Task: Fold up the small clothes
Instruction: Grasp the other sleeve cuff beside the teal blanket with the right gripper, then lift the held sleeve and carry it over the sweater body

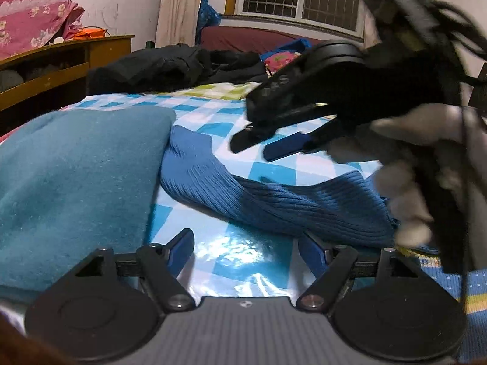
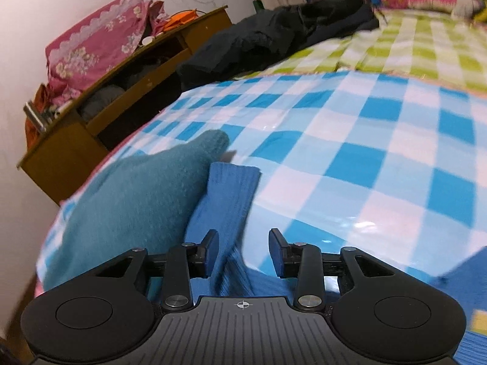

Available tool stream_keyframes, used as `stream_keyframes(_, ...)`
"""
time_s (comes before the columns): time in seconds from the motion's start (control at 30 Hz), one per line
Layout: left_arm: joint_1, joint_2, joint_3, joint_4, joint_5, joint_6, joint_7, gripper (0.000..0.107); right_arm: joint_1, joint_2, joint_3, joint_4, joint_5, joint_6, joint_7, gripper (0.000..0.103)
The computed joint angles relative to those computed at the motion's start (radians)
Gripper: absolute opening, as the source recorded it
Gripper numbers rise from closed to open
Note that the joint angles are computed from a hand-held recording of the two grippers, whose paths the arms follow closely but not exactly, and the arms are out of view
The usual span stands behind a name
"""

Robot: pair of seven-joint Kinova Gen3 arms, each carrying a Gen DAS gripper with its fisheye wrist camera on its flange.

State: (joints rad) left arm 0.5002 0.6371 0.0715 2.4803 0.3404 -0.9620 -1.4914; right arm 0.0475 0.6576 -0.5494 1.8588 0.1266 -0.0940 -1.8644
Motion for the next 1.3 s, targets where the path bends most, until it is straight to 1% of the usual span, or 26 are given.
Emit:
stream_keyframes(0.2,-0.006,0.021,0.003,0.015,-0.022,-0.052,0.009,0.081,0.054,0.088,-0.084,-0.075,0.000,0.016,-0.017,0.036)
stream_keyframes(0.27,-0.004,0.024,0.005,0.021,-0.019,-0.062,0.015,0.077,0.064,0.112,-0.105,-0.105,0.007,0.041,-0.005,0.036)
stream_keyframes(0.37,-0.009,0.026,0.006,0.025,-0.024,-0.067,0.021,0.076,0.061,0.139,-0.115,-0.157,-0.007,0.104,0.030,0.036)
stream_keyframes(0.43,-0.010,0.029,0.007,0.031,-0.030,-0.079,0.027,0.076,0.038,0.149,-0.092,-0.189,-0.034,0.141,0.049,0.036)
stream_keyframes(0.5,-0.015,0.028,0.008,0.034,-0.039,-0.082,0.029,0.076,0.048,0.171,-0.108,-0.213,-0.058,0.169,0.076,0.038)
stream_keyframes(0.6,-0.027,0.031,0.008,0.044,-0.059,-0.097,0.036,0.076,0.076,0.202,-0.147,-0.231,-0.092,0.174,0.120,0.038)
stream_keyframes(0.7,-0.034,0.035,0.008,0.047,-0.071,-0.106,0.039,0.076,0.080,0.221,-0.159,-0.259,-0.119,0.196,0.167,0.037)
stream_keyframes(0.77,-0.029,0.036,0.008,0.048,-0.065,-0.107,0.036,0.076,0.082,0.233,-0.163,-0.283,-0.142,0.221,0.193,0.029)
stream_keyframes(0.8,-0.034,0.036,0.007,0.043,-0.069,-0.101,0.032,0.076,0.079,0.232,-0.158,-0.287,-0.156,0.224,0.201,0.018)
stream_keyframes(0.83,-0.036,0.035,0.005,0.037,-0.070,-0.095,0.028,0.076,0.075,0.229,-0.152,-0.288,-0.170,0.223,0.208,0.013)
stream_keyframes(0.9,-0.032,0.038,0.005,0.036,-0.066,-0.099,0.024,0.076,0.084,0.212,-0.156,-0.256,-0.195,0.185,0.231,0.010)
stream_keyframes(1.0,-0.036,0.042,0.007,0.039,-0.071,-0.111,0.028,0.076,0.109,0.163,-0.166,-0.186,-0.213,0.114,0.247,0.009)
stream_keyframes(1.13,-0.032,0.051,0.009,0.047,-0.071,-0.135,0.033,0.077,0.211,0.102,-0.246,-0.069,-0.183,0.002,0.205,0.008)
stream_keyframes(1.2,-0.029,0.054,0.011,0.048,-0.070,-0.140,0.035,0.077,0.252,0.057,-0.266,-0.010,-0.169,-0.048,0.168,0.008)
stream_keyframes(1.3,-0.024,0.051,0.017,0.048,-0.072,-0.137,0.037,0.077,0.338,-0.013,-0.314,0.084,-0.141,-0.116,0.109,0.008)
